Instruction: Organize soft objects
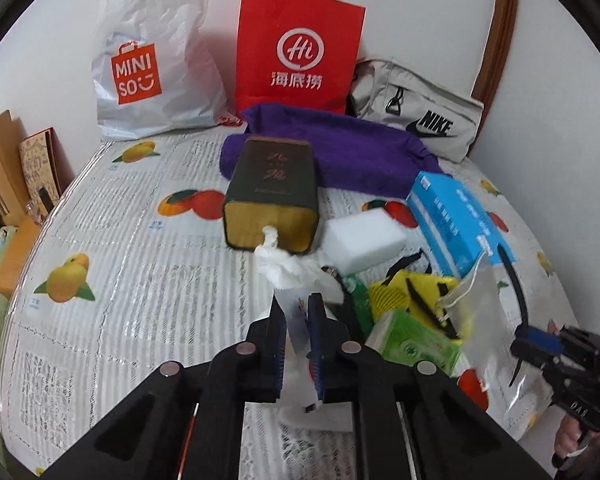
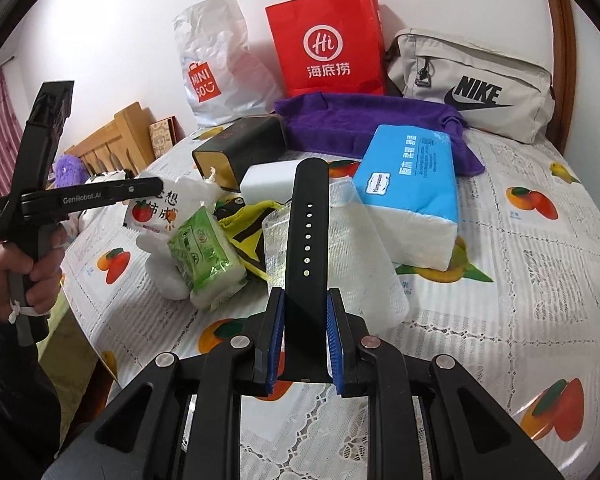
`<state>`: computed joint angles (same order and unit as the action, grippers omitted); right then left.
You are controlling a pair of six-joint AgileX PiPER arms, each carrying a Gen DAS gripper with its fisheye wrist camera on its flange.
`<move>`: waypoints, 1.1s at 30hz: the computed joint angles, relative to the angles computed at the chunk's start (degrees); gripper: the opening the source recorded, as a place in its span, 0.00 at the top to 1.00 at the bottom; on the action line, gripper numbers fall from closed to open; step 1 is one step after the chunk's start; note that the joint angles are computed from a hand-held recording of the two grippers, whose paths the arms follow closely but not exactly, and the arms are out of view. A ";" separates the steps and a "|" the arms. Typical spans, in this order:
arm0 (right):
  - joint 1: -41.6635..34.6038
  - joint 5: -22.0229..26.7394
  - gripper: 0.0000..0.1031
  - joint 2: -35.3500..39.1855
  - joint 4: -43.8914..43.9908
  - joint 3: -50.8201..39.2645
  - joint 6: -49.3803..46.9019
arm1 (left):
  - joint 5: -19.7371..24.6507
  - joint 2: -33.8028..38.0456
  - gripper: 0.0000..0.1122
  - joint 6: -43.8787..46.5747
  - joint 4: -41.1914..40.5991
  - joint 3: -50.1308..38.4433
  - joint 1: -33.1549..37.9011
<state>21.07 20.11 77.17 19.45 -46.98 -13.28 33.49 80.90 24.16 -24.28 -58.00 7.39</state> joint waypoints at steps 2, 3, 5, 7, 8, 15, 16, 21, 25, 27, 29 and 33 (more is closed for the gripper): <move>0.22 0.07 0.80 -0.24 -0.94 0.02 0.76 | 0.55 -0.53 0.90 3.51 -3.41 1.07 1.38; 0.35 0.17 0.80 -0.33 -1.50 0.04 1.13 | 1.24 -0.51 0.90 5.36 -5.25 1.47 2.07; 0.79 0.38 0.80 -0.24 -3.62 0.01 2.92 | 1.53 -0.66 0.90 6.73 -6.63 2.32 2.26; 1.07 0.63 0.80 -0.02 -5.65 0.04 4.68 | 2.11 -0.81 0.90 8.93 -9.24 3.23 2.51; 1.20 0.67 0.80 -0.06 -6.74 0.19 5.77 | 2.29 -0.87 0.90 9.78 -10.22 3.56 2.65; 0.89 1.48 0.80 -1.69 -10.71 1.06 9.89 | 1.59 1.54 0.90 12.30 -12.94 4.40 1.20; 0.85 1.68 0.80 -1.91 -11.74 1.05 10.79 | 1.53 1.48 0.93 13.19 -13.98 4.57 1.46; 0.12 3.42 0.80 -3.26 -17.12 1.51 15.04 | 1.77 -0.20 0.93 14.85 -15.86 4.75 4.16; -1.55 4.38 0.80 -3.83 -16.26 2.49 13.74 | 2.95 -1.35 0.93 15.59 -16.64 4.44 7.04; -2.18 4.65 0.80 -4.08 -16.98 2.86 14.49 | 2.76 -1.90 0.93 14.97 -15.79 4.37 7.50; -3.06 4.84 0.80 -4.23 -16.28 3.04 14.11 | 3.31 -1.79 0.93 15.30 -16.47 4.03 8.21; -4.63 5.45 0.80 -3.74 -15.91 2.66 13.92 | 4.71 -1.73 0.93 15.62 -17.49 3.12 9.42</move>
